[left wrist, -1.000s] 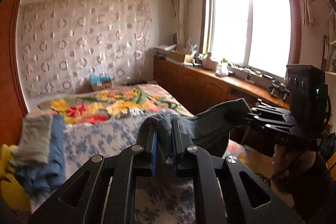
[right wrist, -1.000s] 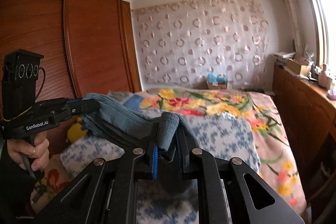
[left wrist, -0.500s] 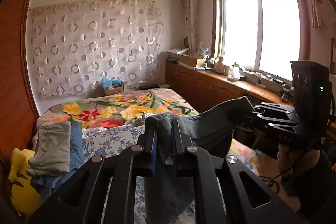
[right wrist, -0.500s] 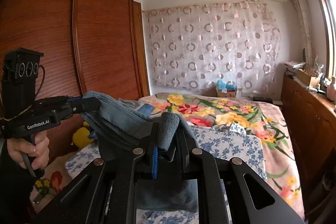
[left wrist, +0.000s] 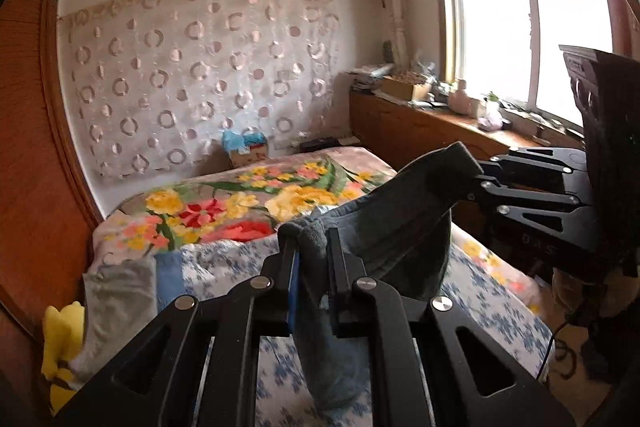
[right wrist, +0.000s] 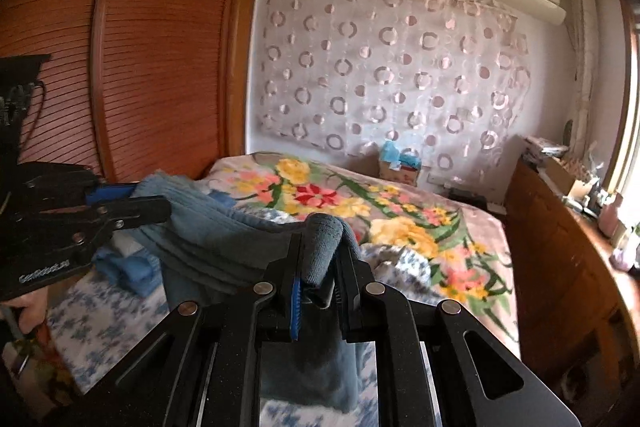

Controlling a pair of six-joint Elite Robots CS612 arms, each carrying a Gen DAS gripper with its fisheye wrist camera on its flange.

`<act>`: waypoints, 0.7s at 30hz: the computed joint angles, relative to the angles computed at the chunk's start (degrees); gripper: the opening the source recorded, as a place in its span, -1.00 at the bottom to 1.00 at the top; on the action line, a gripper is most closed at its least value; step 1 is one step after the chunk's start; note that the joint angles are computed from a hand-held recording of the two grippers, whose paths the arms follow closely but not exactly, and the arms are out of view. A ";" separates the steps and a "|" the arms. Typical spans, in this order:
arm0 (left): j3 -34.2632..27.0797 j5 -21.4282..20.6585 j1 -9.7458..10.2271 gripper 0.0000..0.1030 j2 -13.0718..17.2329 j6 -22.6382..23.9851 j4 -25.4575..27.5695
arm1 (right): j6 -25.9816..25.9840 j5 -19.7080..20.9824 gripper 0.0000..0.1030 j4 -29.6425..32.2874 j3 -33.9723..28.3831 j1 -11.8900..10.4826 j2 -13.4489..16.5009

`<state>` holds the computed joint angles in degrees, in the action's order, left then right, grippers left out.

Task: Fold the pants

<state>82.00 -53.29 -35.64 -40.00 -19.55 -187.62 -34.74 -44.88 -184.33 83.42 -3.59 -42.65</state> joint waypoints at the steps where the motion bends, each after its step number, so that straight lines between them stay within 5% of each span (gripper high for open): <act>1: -0.14 0.54 -0.02 -0.77 0.09 0.56 -0.73 | 1.53 -0.56 -0.74 -1.33 -0.30 0.40 0.02; 7: 1.81 1.70 -0.72 -0.77 -0.38 2.23 -5.42 | 8.97 2.40 -0.74 -9.47 0.97 0.34 -0.11; 15: 6.22 -1.36 -1.17 -0.77 -0.96 -3.29 0.05 | 0.95 0.35 -0.74 2.86 5.45 0.98 -0.98; 21: 6.51 -2.63 -1.07 -0.77 -0.89 -4.39 1.39 | -2.30 -2.12 -0.74 5.94 5.49 2.04 -1.33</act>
<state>88.52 -55.92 -36.71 -40.89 -23.95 -186.23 -37.04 -47.01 -178.38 88.91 -1.55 -43.98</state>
